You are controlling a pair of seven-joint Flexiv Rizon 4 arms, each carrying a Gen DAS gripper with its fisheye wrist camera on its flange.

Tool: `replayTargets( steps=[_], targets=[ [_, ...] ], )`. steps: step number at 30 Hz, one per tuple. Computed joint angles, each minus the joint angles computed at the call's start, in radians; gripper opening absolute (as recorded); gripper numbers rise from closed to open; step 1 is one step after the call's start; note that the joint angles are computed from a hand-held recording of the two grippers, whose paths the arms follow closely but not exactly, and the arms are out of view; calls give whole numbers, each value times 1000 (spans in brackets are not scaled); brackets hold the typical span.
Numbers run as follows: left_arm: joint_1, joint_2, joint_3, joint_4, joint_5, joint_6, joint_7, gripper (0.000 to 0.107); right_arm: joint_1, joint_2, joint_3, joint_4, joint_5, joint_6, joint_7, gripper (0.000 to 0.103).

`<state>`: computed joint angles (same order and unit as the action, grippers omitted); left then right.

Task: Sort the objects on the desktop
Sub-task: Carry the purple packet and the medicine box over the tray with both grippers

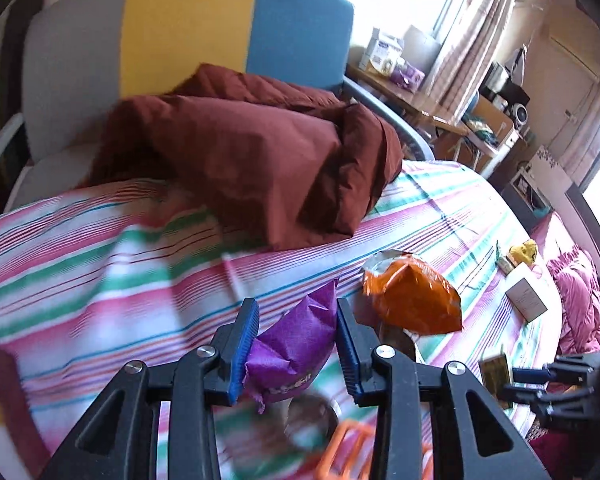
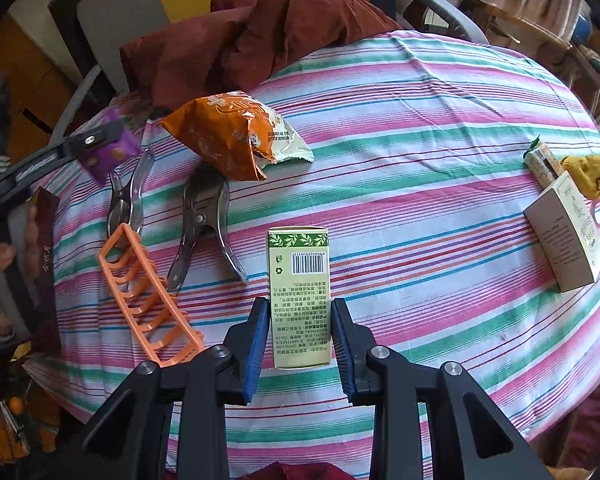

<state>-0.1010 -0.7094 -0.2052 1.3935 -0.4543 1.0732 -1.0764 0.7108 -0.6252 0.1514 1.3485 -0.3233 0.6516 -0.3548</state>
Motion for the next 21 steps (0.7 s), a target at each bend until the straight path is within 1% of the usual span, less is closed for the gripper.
replayTargets(
  steps=[1, 4, 7, 9, 12, 15, 18, 21],
  targets=[
    [20, 27, -14, 43, -17, 20, 19, 38, -4, -11, -3, -6, -2, 2, -9, 31],
    [45, 93, -24, 141, -45, 91, 49, 38, 1, -15, -5, -16, -9, -17, -20, 31],
    [82, 173, -48, 262, -93, 169, 103, 38, -1, -14, -3, -11, -15, 14, -43, 31],
    [107, 221, -68, 332, -136, 214, 144, 38, 8, -27, -6, -38, -21, -27, -60, 31],
    [130, 270, -88, 404, -198, 269, 201, 38, 19, -43, -11, -66, -33, -61, -87, 31],
    [157, 318, -103, 465, -275, 287, 259, 38, 39, -51, -21, -95, -53, -102, -100, 31],
    [167, 358, -102, 517, -359, 305, 321, 38, 59, -61, -36, -118, -81, -122, -99, 31],
    [166, 396, -84, 560, -448, 315, 378, 38, 91, -85, -50, -175, -119, -156, -111, 31]
  ],
)
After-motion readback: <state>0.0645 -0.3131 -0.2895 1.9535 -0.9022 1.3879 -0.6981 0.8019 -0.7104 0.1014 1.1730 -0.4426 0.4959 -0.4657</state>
